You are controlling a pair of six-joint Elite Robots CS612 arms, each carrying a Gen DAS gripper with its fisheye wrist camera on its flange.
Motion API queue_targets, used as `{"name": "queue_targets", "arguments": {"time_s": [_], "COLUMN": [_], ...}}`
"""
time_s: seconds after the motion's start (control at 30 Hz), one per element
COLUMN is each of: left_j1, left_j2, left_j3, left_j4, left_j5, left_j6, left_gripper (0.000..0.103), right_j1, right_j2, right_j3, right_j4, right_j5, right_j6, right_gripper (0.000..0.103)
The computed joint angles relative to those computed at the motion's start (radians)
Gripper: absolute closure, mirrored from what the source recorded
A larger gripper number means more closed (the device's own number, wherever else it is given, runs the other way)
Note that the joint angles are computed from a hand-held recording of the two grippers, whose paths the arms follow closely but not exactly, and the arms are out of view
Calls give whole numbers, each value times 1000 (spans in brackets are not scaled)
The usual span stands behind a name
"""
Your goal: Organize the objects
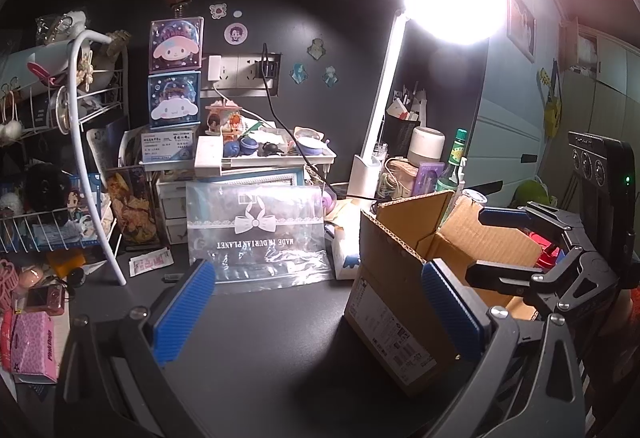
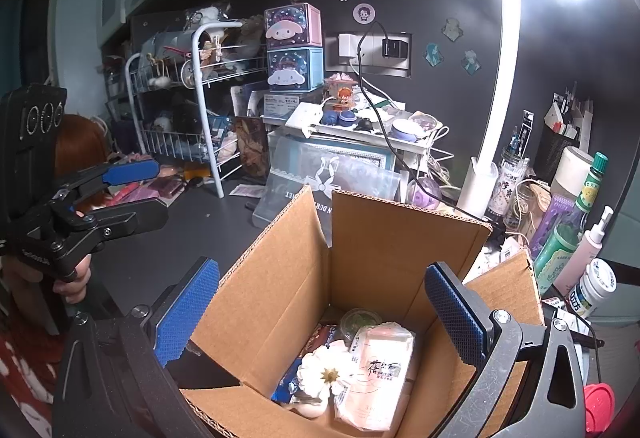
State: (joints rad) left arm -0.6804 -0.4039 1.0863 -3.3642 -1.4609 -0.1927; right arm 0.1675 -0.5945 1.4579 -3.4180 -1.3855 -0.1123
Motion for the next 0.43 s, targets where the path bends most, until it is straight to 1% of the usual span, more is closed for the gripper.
{"name": "queue_targets", "arguments": {"time_s": [0.1,0.43], "left_j1": [1,-1], "left_j2": [1,2], "left_j3": [-2,-3], "left_j4": [0,1], "left_j5": [-2,1], "left_j6": [-1,4], "left_gripper": [0,0], "right_j1": [3,1], "right_j2": [-1,0], "right_j3": [2,0], "right_j4": [2,3], "right_j5": [-9,-5], "right_j6": [7,5], "right_gripper": [0,0]}}
